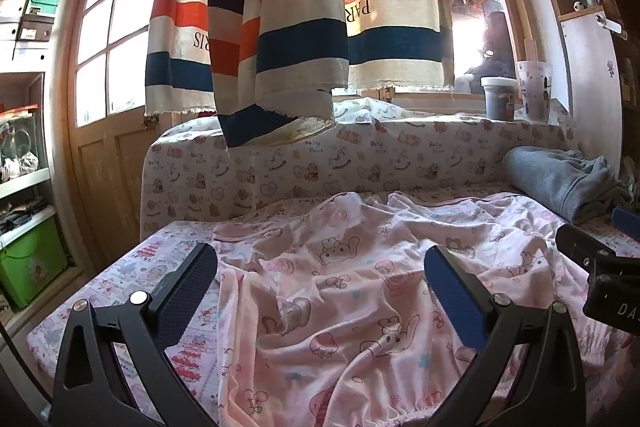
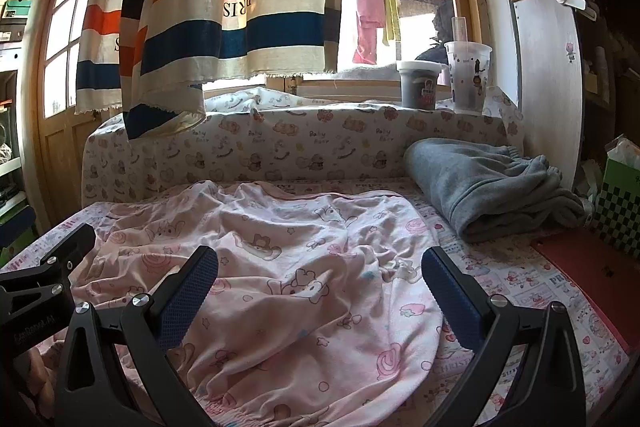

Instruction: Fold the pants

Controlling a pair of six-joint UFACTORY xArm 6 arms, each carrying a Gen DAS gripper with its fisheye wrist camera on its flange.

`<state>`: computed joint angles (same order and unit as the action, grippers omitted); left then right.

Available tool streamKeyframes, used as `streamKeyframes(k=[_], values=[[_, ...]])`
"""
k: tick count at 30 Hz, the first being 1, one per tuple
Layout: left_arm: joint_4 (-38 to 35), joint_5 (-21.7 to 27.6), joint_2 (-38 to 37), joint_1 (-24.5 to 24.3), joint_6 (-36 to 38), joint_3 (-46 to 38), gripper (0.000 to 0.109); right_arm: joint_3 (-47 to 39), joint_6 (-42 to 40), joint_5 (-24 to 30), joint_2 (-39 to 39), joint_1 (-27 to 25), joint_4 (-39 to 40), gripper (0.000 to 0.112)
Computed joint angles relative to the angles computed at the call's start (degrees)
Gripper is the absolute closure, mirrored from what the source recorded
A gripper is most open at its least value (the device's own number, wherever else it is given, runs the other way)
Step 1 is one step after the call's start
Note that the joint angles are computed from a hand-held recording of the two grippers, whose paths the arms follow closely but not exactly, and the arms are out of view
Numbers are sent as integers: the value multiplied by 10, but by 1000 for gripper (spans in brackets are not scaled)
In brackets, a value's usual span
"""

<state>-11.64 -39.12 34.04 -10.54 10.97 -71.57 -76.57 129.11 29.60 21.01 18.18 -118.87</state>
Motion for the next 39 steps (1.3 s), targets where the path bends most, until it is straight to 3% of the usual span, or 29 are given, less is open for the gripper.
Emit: streamKeyframes(k=[9,12,16,24,28,32,34,36,39], values=[[-13,-22,5,-7,19,2,6,1,2,-4,-2,0,-2,10],[-16,-45,8,-8,16,4,6,10,-10,21,-5,8,15,10],[-16,-37,5,-5,14,4,6,13,-6,30,-7,16,4,10],[39,-86,-3,17,-58,31,6,38,17,68,-22,26,-26,10],[94,-113,-7,38,-121,47,6,55,4,124,-30,41,4,10],[105,-96,-20,45,-125,55,6,92,63,186,-49,56,-41,10],[75,-104,-25,38,-115,64,6,107,76,206,-61,61,-47,10],[52,-125,-31,35,-112,75,6,118,104,198,-74,57,-60,10],[72,-164,-41,43,-123,94,6,129,140,168,-91,45,-75,10]])
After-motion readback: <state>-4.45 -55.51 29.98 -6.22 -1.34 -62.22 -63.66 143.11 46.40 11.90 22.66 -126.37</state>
